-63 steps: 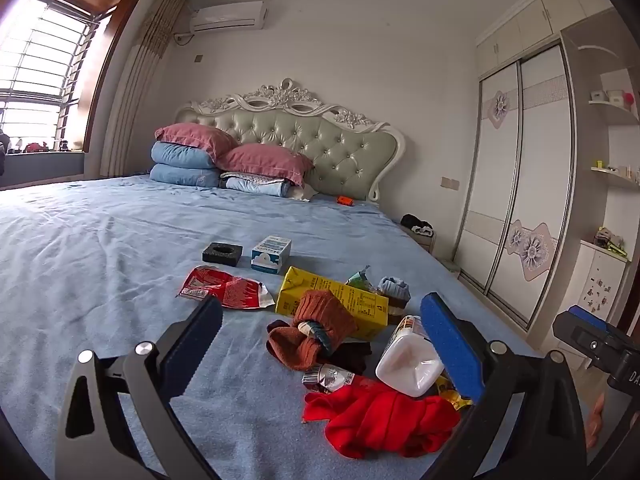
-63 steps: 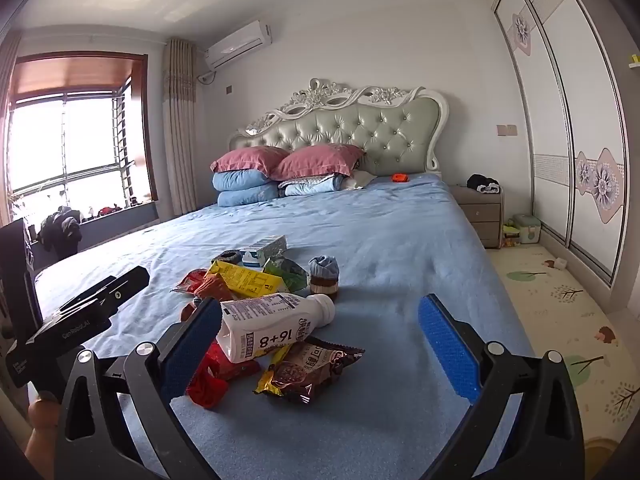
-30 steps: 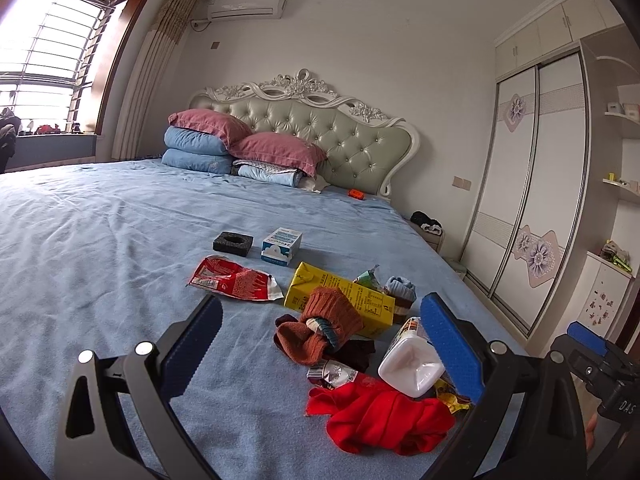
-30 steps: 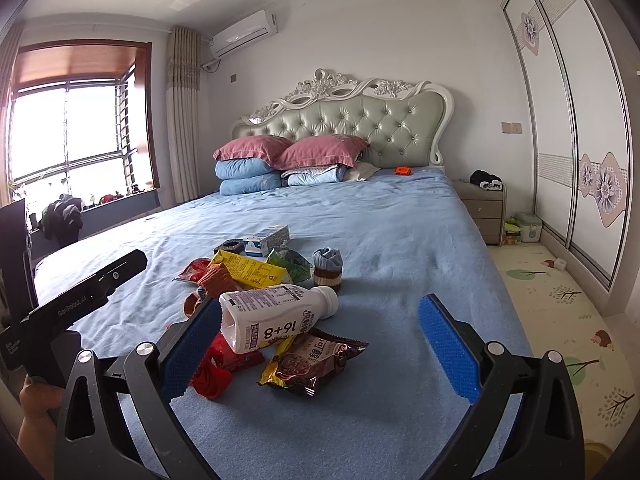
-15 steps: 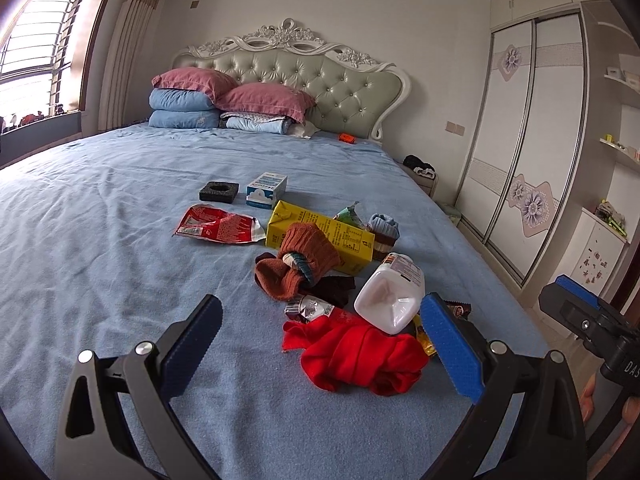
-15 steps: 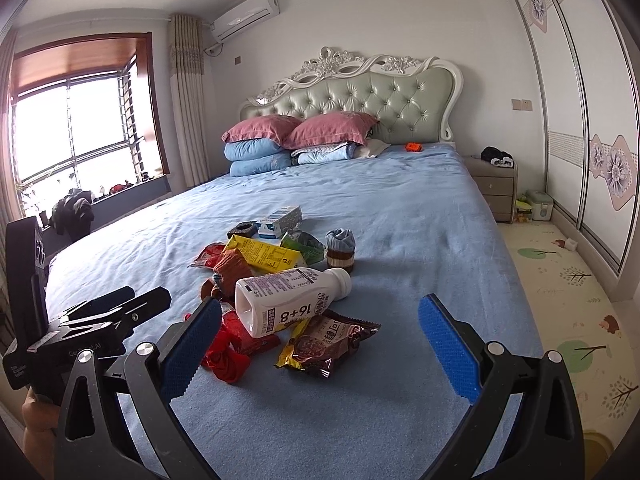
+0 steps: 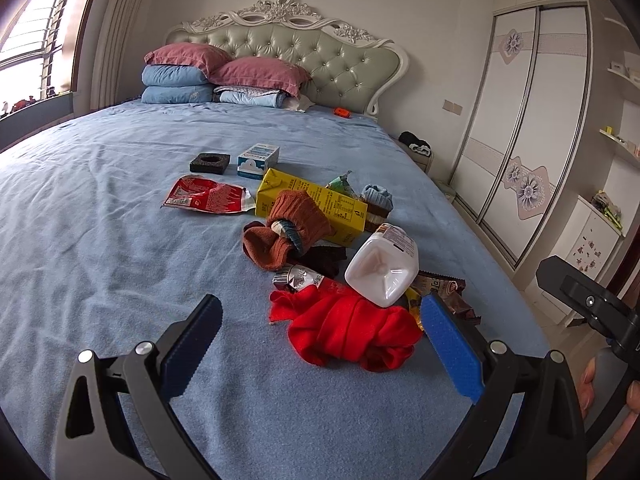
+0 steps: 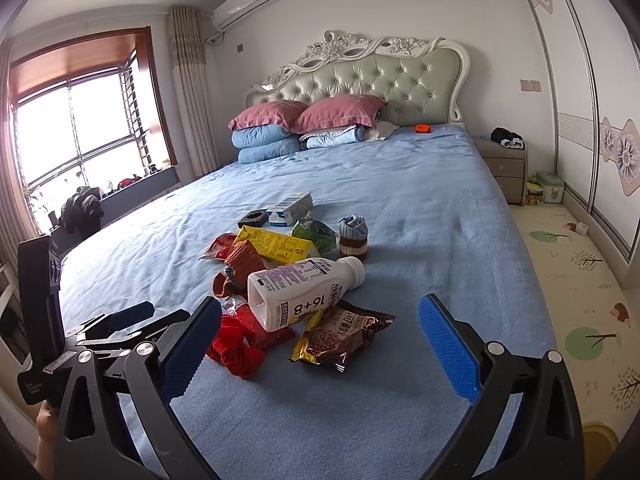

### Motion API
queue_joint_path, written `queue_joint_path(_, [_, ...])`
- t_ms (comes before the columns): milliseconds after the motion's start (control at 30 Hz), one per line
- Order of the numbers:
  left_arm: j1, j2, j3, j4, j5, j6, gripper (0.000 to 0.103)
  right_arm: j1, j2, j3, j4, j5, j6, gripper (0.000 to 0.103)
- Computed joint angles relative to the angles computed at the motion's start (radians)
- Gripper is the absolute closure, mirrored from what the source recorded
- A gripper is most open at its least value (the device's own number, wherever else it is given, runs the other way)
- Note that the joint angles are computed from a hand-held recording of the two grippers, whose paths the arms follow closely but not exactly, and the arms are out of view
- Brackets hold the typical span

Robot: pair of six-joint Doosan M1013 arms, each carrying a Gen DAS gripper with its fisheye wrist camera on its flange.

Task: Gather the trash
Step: 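Move both tools toward the pile of clutter on the bed, then grasp the red knit cloth with the left tool while the right tool grasps the chocolate wrapper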

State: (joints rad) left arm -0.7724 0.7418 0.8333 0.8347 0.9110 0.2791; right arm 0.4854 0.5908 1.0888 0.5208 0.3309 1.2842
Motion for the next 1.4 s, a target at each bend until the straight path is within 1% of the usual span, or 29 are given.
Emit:
queue_joint_path(233, [0.003,0.018,-0.036,-0.038,0.016,0.047,0.004,0.002,0.005,-0.011,-0.011,0.022,-0.008,0.008])
queue_joint_path(833, [0.011,0.063,-0.117,-0.142,0.066,0.15,0.004,-0.018,0.018,-0.029,0.041,0.075,-0.025,0.008])
queue_joint_path(1000, [0.022,0.094,-0.178,-0.203,0.118,0.193,0.004,-0.021,0.027,-0.041,0.057,0.1,-0.023,0.008])
queue_joint_path(1167, [0.039,0.112,-0.208,-0.296,0.112,0.23,0.004,-0.018,0.034,-0.053,0.03,0.12,-0.007,0.008])
queue_joint_path(1267, [0.04,0.124,-0.228,-0.316,0.132,0.244,0.004,-0.015,0.038,-0.06,0.014,0.132,0.002,0.008])
queue_joint_path(1300, [0.041,0.124,-0.228,-0.323,0.132,0.246,0.005,-0.014,0.039,-0.063,0.005,0.137,0.008,0.008])
queue_joint_path(1367, [0.045,0.123,-0.225,-0.349,0.121,0.26,0.014,-0.013,0.042,-0.068,-0.008,0.147,0.018,0.008])
queue_joint_path(1400, [0.046,0.124,-0.228,-0.365,0.123,0.27,0.02,-0.013,0.043,-0.07,-0.01,0.151,0.021,0.008])
